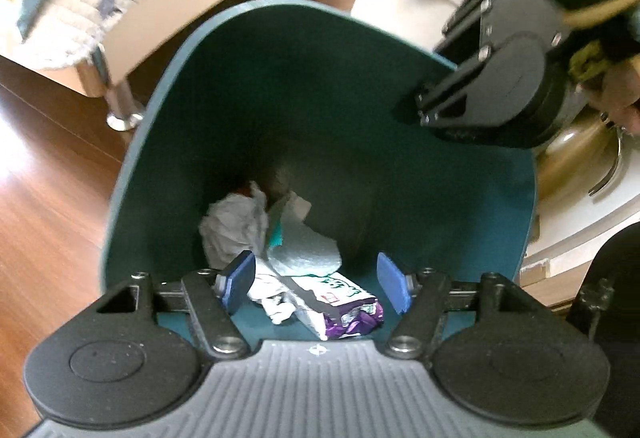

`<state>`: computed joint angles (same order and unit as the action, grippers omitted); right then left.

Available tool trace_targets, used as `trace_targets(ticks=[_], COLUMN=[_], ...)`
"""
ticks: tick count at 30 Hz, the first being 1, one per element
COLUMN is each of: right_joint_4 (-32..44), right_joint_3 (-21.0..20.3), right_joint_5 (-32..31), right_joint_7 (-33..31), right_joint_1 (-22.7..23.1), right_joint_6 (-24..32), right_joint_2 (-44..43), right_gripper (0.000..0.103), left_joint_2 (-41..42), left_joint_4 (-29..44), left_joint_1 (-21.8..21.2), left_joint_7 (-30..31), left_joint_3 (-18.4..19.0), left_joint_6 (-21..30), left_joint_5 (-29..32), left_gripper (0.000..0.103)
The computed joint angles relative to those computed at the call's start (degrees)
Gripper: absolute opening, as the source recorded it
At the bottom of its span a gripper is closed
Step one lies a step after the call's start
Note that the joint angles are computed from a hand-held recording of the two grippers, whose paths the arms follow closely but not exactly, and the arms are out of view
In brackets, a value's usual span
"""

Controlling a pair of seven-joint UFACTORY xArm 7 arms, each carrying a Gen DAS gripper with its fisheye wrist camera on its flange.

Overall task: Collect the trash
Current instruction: 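Move the left tool back to the pile and grasp the white tissue wad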

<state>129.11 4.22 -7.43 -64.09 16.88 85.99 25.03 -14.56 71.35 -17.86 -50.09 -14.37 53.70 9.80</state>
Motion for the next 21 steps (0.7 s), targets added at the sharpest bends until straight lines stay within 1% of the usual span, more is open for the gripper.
trace_targets(ticks=[1, 3, 5, 7, 9, 11, 14, 17, 21], right_joint_4=[0.32, 1.24, 2.38, 5.14, 6.48, 5.21, 2.77, -3.13, -8.24], right_joint_3=[-0.02, -0.13, -0.27, -0.44, -0.64, -0.74, -0.79, -0.57, -0.15], right_joint_5=[-0.01, -0.07, -0.22, -0.24, -0.43, -0.78, -1.45, -2.34, -3.60], right_joint_7=[0.04, 0.38, 0.79, 1.37, 1.10, 0.37, -1.35, -3.58, -6.53], right_joint_1=[0.01, 0.13, 0.31, 0.58, 0.78, 0.77, 0.53, 0.06, -0.59], right_joint_6=[0.16, 0.76, 1.45, 3.32, 4.29, 3.62, 2.69, 0.31, -1.02], right_joint_2=[0.19, 0.74, 1.40, 2.90, 3.66, 3.01, 1.61, -2.05, -5.47], right_gripper=[0.006, 0.006, 0.006, 0.007, 0.007, 0.007, 0.008, 0.010, 0.012], left_joint_2=[-1.38, -3.88, -6.68, -9.45, -12.69, -16.10, -22.03, -27.77, -35.15], left_joint_4=[-0.82, -2.30, -3.72, -5.24, -7.25, -9.86, -14.01, -18.58, -25.47], left_joint_1=[0.12, 0.64, 1.49, 2.44, 3.68, 4.81, 6.81, 8.73, 10.04], left_joint_7=[-0.20, -0.60, -1.28, -2.05, -3.26, -4.70, -7.27, -9.61, -12.01], left_joint_3=[0.19, 0.30, -0.20, -0.90, -1.67, -2.10, -2.52, -2.58, -1.38], left_joint_6=[-0.03, 0.19, 1.45, 3.08, 5.05, 6.25, 9.41, 13.69, 17.92], left_joint_5=[0.05, 0.30, 1.19, 2.14, 3.29, 3.63, 3.53, 2.67, -0.21], left_gripper=[0.070, 0.071, 0.071, 0.071, 0.074, 0.079, 0.079, 0.079, 0.079])
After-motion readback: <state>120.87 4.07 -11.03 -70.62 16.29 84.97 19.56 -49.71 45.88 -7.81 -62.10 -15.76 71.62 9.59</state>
